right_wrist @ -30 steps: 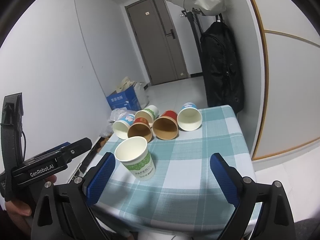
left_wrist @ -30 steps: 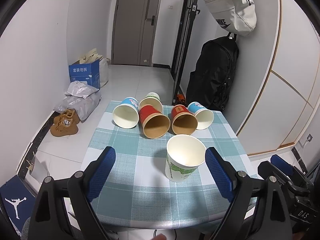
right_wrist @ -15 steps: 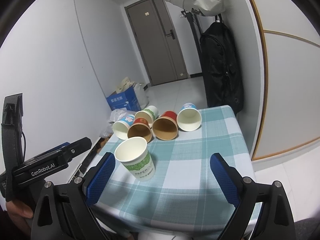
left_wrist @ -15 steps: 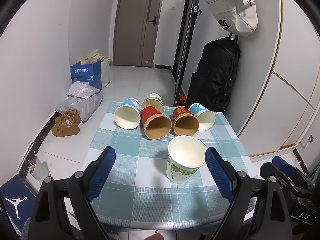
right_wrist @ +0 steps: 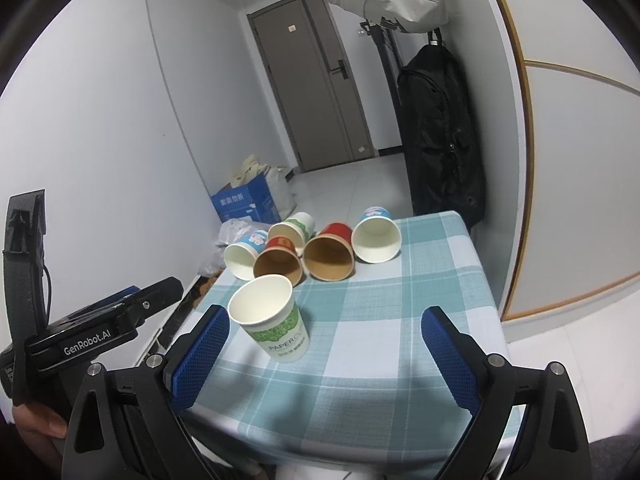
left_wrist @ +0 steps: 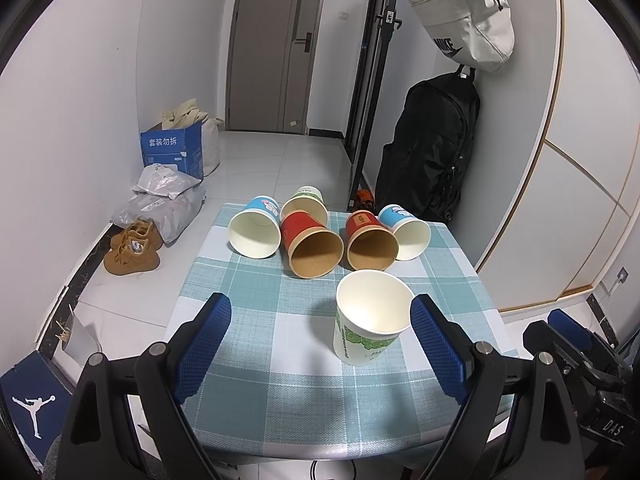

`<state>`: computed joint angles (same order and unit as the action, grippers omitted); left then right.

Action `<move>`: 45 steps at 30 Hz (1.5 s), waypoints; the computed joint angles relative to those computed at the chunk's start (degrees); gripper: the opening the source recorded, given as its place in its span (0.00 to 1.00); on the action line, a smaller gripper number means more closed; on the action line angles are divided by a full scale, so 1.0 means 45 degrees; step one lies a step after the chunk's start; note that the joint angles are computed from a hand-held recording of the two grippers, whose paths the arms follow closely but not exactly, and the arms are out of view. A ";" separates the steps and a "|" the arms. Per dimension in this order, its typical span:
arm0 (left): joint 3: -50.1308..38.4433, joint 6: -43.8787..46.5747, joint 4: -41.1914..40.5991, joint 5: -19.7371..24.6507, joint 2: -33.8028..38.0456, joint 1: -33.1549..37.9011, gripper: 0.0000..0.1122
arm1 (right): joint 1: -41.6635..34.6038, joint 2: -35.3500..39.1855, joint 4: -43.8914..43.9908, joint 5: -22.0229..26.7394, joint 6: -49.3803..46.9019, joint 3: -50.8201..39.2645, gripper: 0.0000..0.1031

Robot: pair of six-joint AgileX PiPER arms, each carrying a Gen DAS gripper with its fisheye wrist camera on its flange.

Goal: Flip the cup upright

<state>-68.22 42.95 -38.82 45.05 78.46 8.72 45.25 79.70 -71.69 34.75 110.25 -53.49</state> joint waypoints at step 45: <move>0.0027 -0.0147 0.0316 -0.0033 0.0041 -0.0178 0.79 | -0.0030 -0.0103 0.0227 -0.0016 -0.0085 0.0063 0.95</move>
<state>-68.09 42.28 -37.39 44.90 78.65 7.91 45.11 79.24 -70.67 34.67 109.86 -53.20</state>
